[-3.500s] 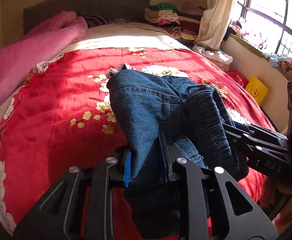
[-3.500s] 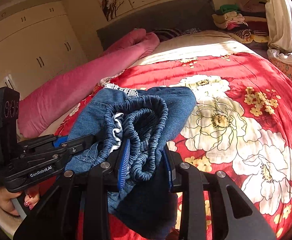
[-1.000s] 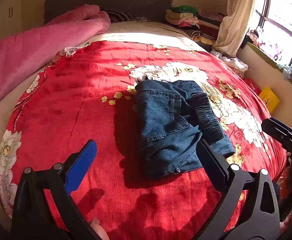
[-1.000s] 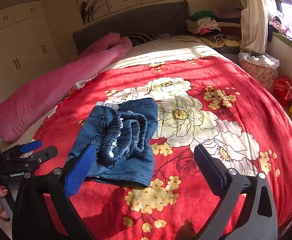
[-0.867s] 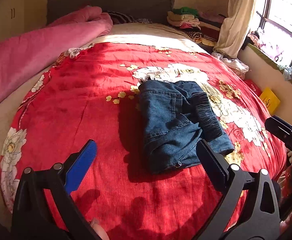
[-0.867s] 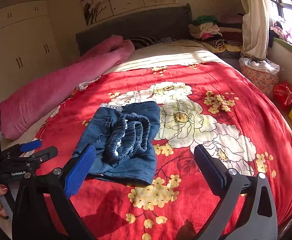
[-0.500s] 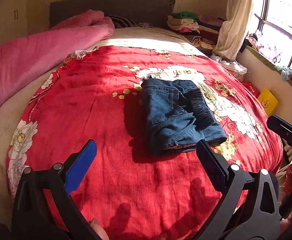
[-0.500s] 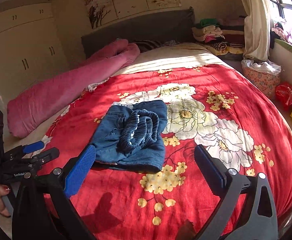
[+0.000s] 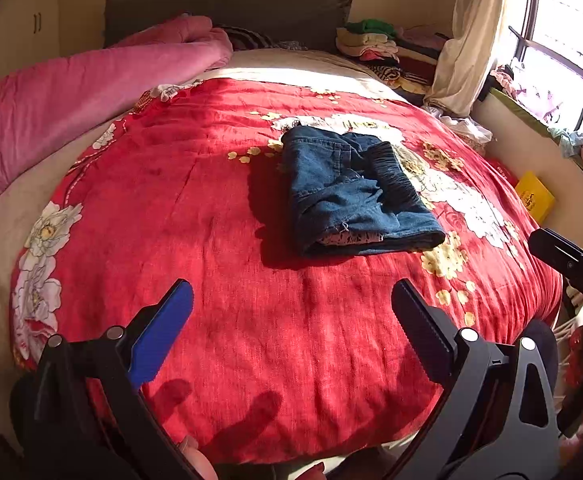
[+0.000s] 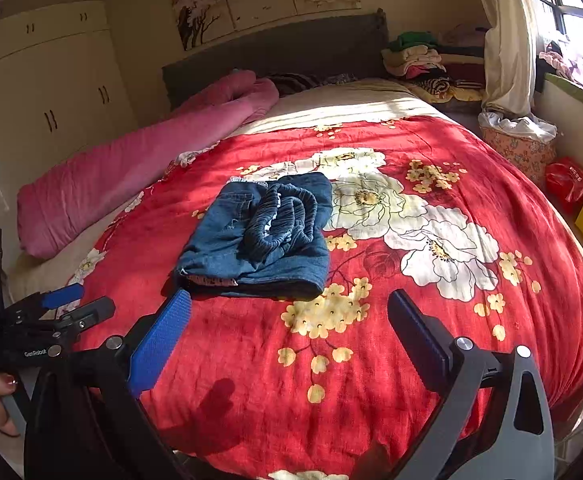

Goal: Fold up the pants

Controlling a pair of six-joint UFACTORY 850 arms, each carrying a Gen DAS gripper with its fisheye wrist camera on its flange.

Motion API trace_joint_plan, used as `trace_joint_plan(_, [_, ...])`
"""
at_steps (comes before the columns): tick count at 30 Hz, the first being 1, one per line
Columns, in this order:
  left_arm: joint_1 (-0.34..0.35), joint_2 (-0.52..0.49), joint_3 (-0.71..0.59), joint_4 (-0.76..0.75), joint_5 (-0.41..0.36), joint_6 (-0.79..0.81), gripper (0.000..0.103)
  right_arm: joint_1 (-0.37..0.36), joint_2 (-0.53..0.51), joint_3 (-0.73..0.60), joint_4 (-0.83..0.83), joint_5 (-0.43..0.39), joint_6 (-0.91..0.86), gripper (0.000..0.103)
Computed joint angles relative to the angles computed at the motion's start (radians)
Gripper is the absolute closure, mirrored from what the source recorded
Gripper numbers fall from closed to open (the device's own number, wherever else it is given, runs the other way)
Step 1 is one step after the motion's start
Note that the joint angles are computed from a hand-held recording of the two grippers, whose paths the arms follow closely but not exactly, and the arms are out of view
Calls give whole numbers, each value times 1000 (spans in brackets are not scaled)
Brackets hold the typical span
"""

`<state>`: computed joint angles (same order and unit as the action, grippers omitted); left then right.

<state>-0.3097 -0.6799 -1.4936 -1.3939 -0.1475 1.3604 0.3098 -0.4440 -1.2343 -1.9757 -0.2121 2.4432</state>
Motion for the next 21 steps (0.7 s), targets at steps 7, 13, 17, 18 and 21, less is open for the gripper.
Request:
trace_joint_plan(7, [-7,9,52,-185,9,171,10,11,-7,26,-22,22,35,5])
trace_joint_plan(13, [-18,0,53,-97,21,89,10,14,-20,31,12,20,3,5])
trace_joint_plan(17, [-20,-5,51,-66,19,55,10,13,-29,31,14,15,3,5])
trace_joint_plan(18, [-22,-7,50,-50,27,41,10,11,-31,31,1,20,18,5])
trace_joint_plan(21, [-20,-13,43,-2,25,-15,10,10,-38,27,45,18,-30,5])
